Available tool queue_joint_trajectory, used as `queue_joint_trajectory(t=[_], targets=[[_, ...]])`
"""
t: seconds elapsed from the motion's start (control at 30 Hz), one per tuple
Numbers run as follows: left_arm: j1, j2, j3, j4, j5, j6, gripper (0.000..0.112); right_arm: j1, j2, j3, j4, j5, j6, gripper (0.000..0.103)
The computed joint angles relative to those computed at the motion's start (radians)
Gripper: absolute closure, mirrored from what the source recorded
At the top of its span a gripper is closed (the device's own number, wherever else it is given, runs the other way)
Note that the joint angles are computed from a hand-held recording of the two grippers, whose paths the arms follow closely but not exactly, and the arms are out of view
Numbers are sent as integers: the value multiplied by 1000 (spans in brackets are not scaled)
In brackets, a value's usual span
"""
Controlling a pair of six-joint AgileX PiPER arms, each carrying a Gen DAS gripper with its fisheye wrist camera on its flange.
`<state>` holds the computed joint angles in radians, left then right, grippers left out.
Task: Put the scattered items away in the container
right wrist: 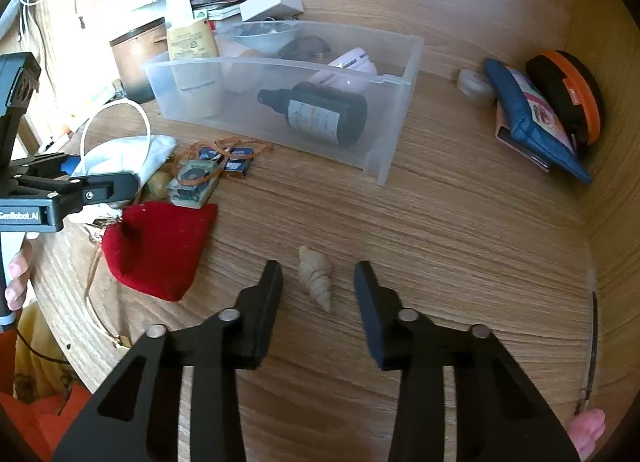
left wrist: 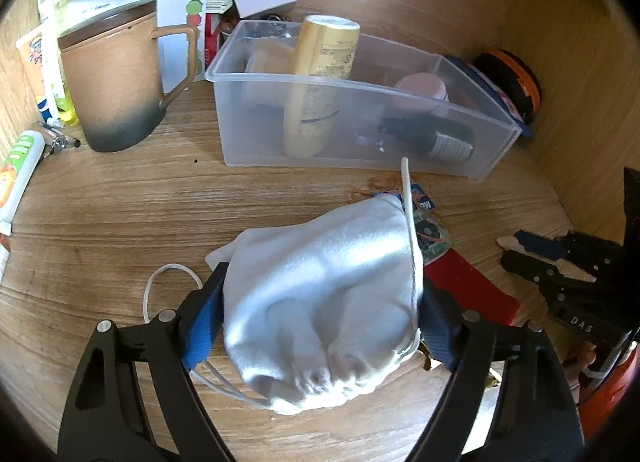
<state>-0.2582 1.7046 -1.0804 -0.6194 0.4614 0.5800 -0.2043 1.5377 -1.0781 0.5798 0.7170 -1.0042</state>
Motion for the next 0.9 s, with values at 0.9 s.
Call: queue_joint_trajectory(t=[0.9], targets=[[103,-106,-82,69,58,-92,31,-18,-17,-134,69,125,16,88]])
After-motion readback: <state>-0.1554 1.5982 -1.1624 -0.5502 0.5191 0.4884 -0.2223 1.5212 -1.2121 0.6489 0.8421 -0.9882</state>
